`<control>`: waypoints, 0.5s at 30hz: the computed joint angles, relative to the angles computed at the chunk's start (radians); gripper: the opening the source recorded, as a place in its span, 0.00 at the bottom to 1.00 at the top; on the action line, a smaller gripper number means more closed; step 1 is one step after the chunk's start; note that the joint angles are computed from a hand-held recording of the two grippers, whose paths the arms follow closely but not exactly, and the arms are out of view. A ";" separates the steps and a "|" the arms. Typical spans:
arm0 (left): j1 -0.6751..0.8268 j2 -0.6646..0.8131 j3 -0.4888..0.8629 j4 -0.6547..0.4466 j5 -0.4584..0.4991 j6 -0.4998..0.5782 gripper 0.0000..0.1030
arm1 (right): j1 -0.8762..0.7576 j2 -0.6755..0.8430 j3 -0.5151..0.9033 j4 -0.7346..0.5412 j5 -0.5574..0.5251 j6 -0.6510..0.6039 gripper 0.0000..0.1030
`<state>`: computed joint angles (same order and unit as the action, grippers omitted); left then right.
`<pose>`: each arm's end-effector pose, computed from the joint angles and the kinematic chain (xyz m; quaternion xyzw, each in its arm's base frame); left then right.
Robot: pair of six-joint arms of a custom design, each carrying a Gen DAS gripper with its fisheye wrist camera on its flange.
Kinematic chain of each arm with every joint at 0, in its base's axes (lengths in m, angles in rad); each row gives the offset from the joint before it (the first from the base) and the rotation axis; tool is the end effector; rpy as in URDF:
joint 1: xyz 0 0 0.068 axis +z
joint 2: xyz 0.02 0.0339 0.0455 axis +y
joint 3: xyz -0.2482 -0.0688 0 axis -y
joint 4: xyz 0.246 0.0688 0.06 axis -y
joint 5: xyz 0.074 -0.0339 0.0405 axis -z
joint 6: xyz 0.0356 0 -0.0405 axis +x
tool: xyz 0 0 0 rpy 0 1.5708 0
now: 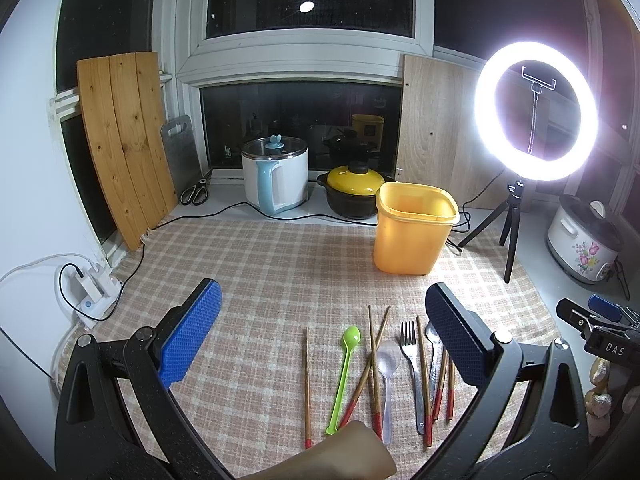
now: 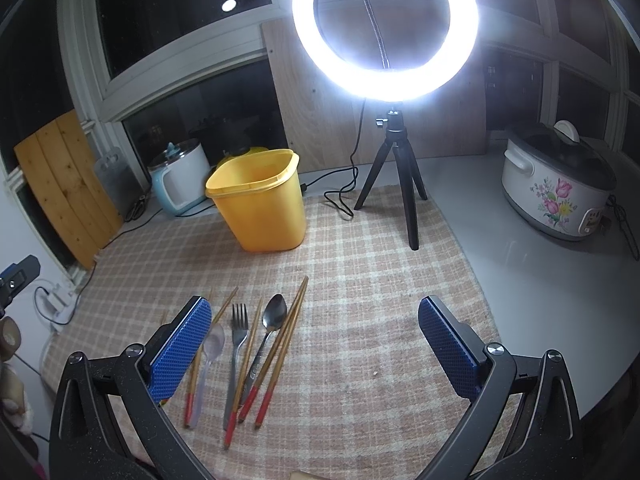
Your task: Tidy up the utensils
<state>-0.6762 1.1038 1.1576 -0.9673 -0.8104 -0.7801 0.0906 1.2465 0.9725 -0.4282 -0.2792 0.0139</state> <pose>0.1806 -0.1119 0.3303 -0.1722 0.8621 0.0811 0.4697 0.2746 0.0348 0.2701 -0.0929 0.8954 0.1478 0.4095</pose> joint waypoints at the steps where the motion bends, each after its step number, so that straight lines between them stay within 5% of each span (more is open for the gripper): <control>1: 0.000 -0.001 -0.001 0.000 0.000 0.000 1.00 | 0.001 0.000 0.000 0.001 0.002 0.001 1.00; 15: -0.005 -0.009 -0.014 -0.002 0.002 -0.011 1.00 | 0.026 0.000 -0.001 -0.009 0.024 0.007 0.99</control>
